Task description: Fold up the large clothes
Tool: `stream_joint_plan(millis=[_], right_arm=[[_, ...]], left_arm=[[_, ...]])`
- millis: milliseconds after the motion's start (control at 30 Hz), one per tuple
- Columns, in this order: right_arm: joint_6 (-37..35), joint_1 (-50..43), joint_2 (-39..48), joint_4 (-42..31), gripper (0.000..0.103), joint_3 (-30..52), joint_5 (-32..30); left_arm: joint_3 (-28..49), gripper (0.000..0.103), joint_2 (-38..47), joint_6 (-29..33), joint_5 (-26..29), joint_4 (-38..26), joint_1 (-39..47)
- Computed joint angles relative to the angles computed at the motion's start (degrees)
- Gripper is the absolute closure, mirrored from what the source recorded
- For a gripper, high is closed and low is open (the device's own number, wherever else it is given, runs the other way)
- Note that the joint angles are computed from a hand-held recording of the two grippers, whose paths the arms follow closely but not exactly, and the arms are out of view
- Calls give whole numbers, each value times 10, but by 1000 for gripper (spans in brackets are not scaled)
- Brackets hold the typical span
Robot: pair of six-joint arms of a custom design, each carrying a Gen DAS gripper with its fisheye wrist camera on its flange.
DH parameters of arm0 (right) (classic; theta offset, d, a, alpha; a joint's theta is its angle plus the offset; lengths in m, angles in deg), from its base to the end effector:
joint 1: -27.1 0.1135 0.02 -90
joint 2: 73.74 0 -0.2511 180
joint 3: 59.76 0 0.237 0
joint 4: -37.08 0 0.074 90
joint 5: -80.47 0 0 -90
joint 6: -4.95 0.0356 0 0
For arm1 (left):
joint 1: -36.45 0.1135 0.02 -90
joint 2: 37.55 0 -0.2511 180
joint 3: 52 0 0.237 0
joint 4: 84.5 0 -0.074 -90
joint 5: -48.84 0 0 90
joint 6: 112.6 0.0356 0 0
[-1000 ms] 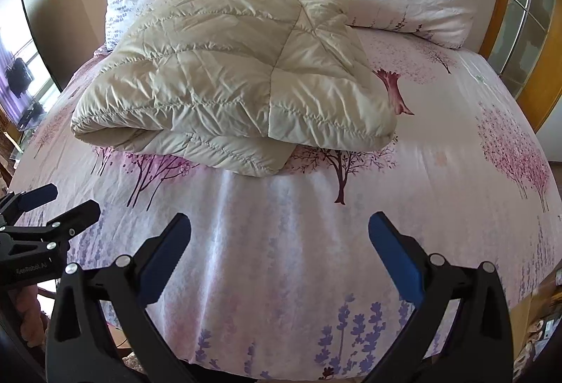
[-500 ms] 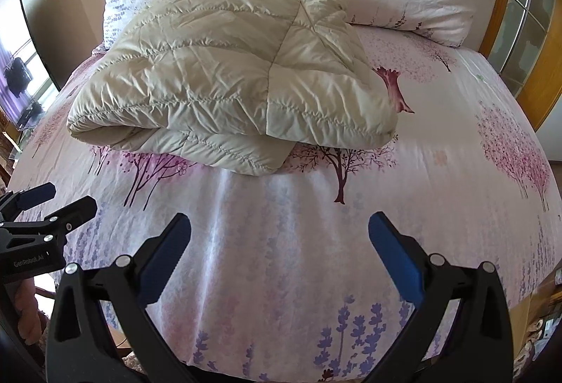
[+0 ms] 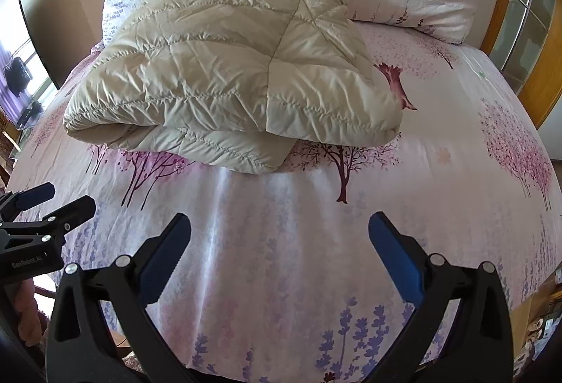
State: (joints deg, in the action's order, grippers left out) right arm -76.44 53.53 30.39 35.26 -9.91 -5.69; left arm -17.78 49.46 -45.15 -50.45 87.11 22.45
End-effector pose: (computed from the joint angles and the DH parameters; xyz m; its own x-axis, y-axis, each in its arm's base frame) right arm 0.2525 0.1228 0.0737 -0.7964 -0.2290 -0.5598 -0.2948 0.9551 0.0285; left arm 0.1982 -0.0435 0.0799 -0.8477 -0.1787 -0.4994 -0.1752 0.9830 -0.0542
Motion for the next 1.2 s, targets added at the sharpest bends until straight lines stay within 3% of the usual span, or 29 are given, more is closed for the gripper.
stream_joint_plan(millis=[1200], right_arm=[[3, -4, 18, 0, 2, 11, -5]], left_arm=[[6, 1, 2, -7, -7, -7, -11]])
